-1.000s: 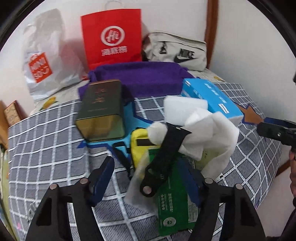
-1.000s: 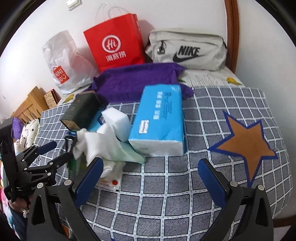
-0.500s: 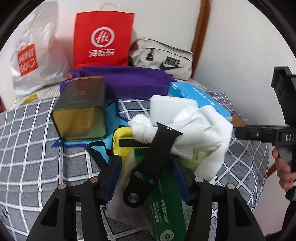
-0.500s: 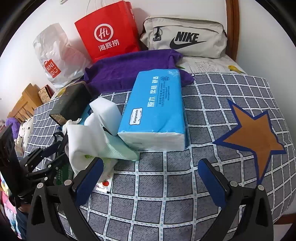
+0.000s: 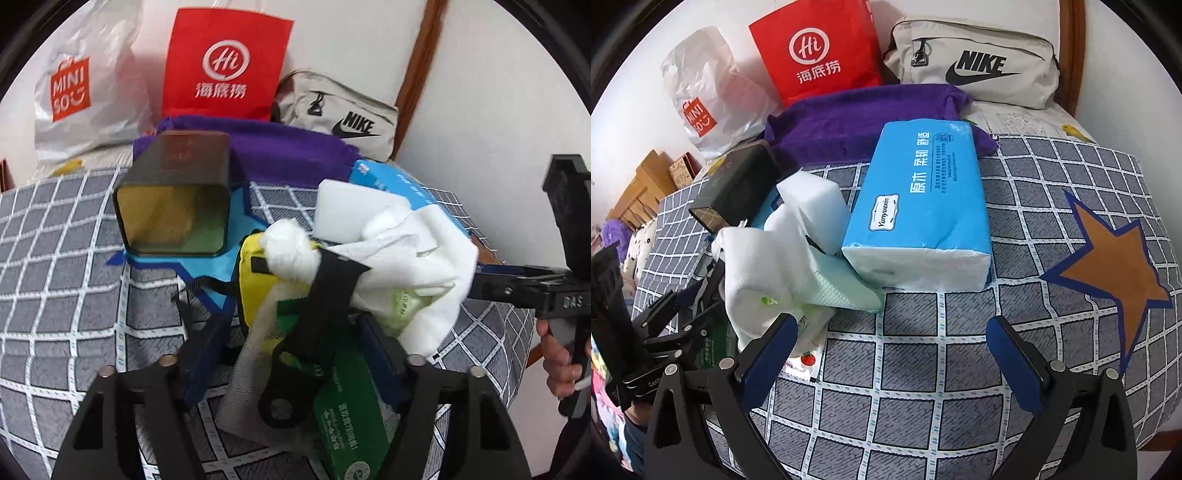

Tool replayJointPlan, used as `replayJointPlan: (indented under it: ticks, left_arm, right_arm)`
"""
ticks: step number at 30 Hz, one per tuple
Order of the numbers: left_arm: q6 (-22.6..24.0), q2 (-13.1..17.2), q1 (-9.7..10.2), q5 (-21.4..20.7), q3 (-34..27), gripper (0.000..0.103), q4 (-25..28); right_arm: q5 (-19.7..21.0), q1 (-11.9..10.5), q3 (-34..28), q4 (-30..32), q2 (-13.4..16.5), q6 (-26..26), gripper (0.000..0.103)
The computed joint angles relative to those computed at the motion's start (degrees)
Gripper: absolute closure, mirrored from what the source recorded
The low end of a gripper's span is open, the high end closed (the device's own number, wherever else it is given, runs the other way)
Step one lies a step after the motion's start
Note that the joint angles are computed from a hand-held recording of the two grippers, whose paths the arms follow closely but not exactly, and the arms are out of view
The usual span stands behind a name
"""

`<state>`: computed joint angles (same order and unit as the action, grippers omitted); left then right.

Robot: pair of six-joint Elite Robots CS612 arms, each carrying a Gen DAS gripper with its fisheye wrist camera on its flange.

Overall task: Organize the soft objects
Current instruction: 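Reach into the pile and grasp the white cotton glove with the right tool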

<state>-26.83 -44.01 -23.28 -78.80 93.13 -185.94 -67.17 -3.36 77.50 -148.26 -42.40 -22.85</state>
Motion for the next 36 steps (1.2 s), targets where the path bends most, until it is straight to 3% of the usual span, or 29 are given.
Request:
replayJointPlan:
  ticks: [6, 12, 14, 17, 23, 27, 36]
  left_arm:
    - [4.69, -1.29, -0.79, 2.52, 0.52, 0.052, 1.55]
    - [4.13, -2.81, -0.24, 0.17, 1.98, 0.054, 1.27]
    - [4.83, -3.22, -0.25, -0.31, 2.26, 0.062, 1.84]
    - [6.07, -3.15, -0.33, -1.08, 1.81, 0.069, 3.32]
    - [7.42, -2.55, -0.52, 0.34, 0.39, 0.070, 5.83]
    - [8.72, -2.16, -0.30, -0.28, -0.69, 0.079, 7.59]
    - [6.05, -3.76, 0.19, 0.14, 0.71, 0.083, 6.59]
  right_arm:
    - [-0.01, -0.05, 0.13, -0.11, -0.08, -0.31, 0.002]
    - [0.41, -0.26, 0.27, 0.31, -0.13, -0.42, 0.002]
    - [0.48, -0.30, 0.38, 0.23, -0.14, -0.62, 0.002]
    - [0.79, -0.35, 0.23, 0.55, 0.07, -0.40, 0.002]
    - [1.18, -0.38, 0.37, 1.23, 0.08, -1.09, 0.002]
    - [1.56, -0.53, 0.38, 1.08, 0.08, -0.57, 0.002]
    - [2.78, -0.48, 0.55, 0.90, -0.38, -1.88, 0.002]
